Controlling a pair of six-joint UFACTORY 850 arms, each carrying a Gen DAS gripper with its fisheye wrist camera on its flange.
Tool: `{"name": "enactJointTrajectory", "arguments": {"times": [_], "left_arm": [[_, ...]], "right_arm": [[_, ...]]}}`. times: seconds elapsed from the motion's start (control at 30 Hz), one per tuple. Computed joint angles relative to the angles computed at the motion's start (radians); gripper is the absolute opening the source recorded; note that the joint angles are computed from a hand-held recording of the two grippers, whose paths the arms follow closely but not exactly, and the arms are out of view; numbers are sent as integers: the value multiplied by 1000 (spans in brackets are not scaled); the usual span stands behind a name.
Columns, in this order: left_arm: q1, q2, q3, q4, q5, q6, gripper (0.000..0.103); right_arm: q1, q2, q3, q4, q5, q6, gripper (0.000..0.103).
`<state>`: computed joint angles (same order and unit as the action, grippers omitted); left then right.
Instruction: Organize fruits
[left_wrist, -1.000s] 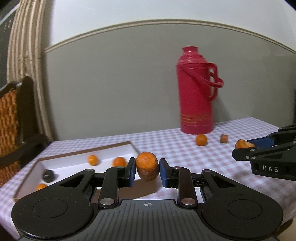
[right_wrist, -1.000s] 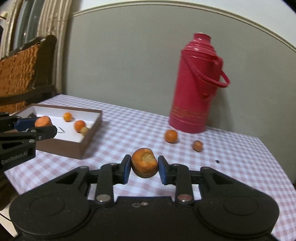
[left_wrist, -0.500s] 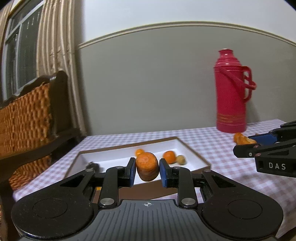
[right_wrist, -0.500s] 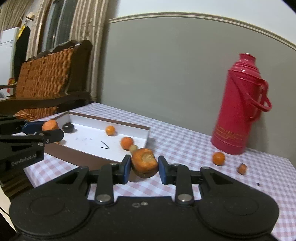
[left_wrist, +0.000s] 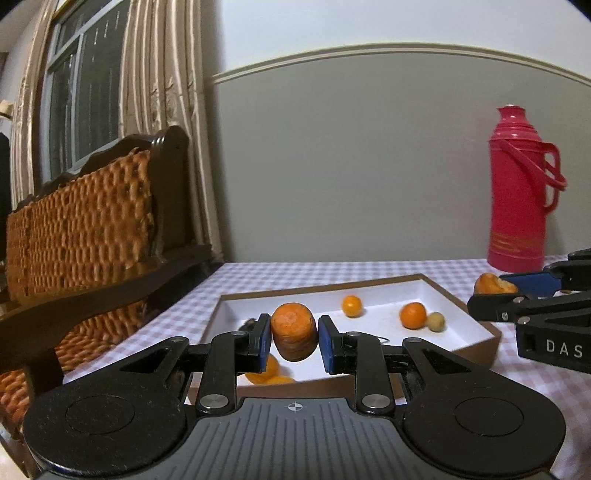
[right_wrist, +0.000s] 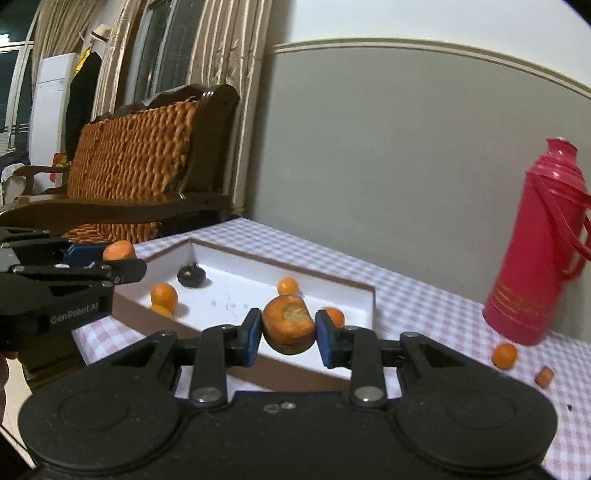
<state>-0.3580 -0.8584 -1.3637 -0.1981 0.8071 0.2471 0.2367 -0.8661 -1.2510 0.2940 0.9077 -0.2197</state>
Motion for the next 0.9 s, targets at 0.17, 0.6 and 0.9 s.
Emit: {"name": "enactJointTrajectory", "arguments": {"times": [0.17, 0.6, 0.9], "left_arm": [[9, -22, -45, -9, -16, -12, 27], [13, -89, -173, -22, -65, -5, 27], [14, -143, -278, -36, -127, -7, 28]], "right_arm": [[-1, -22, -59, 4, -21, -11, 23], [-35, -74, -171, -11, -63, 5, 23], [-51, -105, -232, -23, -101, 10, 23]]}}
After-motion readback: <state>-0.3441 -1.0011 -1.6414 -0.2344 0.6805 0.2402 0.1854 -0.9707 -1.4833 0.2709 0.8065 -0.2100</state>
